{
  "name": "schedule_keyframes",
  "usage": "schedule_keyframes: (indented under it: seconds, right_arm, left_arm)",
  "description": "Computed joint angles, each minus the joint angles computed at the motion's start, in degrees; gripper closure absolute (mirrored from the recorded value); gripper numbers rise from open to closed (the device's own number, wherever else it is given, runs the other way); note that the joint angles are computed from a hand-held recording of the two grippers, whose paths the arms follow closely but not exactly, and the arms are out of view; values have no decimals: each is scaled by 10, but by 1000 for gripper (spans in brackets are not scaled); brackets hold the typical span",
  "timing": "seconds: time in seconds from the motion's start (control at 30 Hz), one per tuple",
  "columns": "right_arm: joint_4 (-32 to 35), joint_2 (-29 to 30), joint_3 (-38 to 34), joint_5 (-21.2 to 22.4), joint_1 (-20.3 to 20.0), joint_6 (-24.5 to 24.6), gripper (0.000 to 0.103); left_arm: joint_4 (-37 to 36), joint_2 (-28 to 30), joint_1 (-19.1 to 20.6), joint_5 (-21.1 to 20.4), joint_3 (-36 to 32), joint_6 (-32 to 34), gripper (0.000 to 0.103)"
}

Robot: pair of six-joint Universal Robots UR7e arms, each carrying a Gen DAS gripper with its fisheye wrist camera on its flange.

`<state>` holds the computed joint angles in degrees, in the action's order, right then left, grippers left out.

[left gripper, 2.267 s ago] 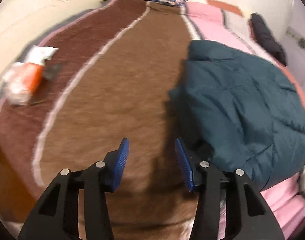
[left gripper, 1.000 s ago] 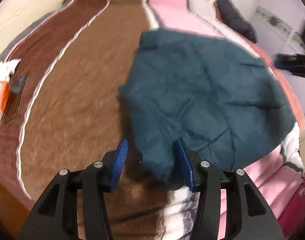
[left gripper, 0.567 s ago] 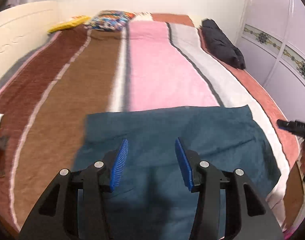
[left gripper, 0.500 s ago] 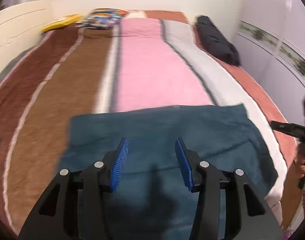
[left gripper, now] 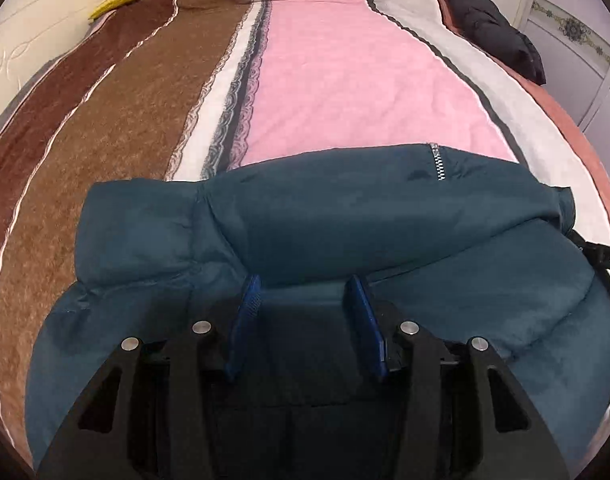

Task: Fold large clothes

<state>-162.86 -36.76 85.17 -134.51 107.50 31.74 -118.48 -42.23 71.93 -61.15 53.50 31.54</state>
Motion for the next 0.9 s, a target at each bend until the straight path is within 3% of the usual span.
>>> schedule_keyframes:
  seconds: [0.27, 0.33, 0.47, 0.6, 0.73, 0.9]
  right_arm:
    - [44, -2, -14, -53, 28, 53, 57]
    - [7, -2, -7, -63, 53, 36, 57]
    - [-6, 8, -14, -64, 97, 5, 57]
    - [6, 33, -29, -43, 129, -5, 57]
    - [27, 57, -40, -58, 155, -3, 57]
    - [51, 43, 5, -106, 179, 70, 57]
  left_arm:
    - [-105, -41, -15, 14, 82, 8, 55]
    - [-114, -62, -19, 7, 101, -2, 55]
    - [-134, -103, -26, -4, 139, -13, 55]
    - [-156, -140, -32, -10, 175, -8, 55]
    - [-172, -164, -35, -4, 200, -4, 55]
    - [-181, -195, -35, -2, 228, -13, 55]
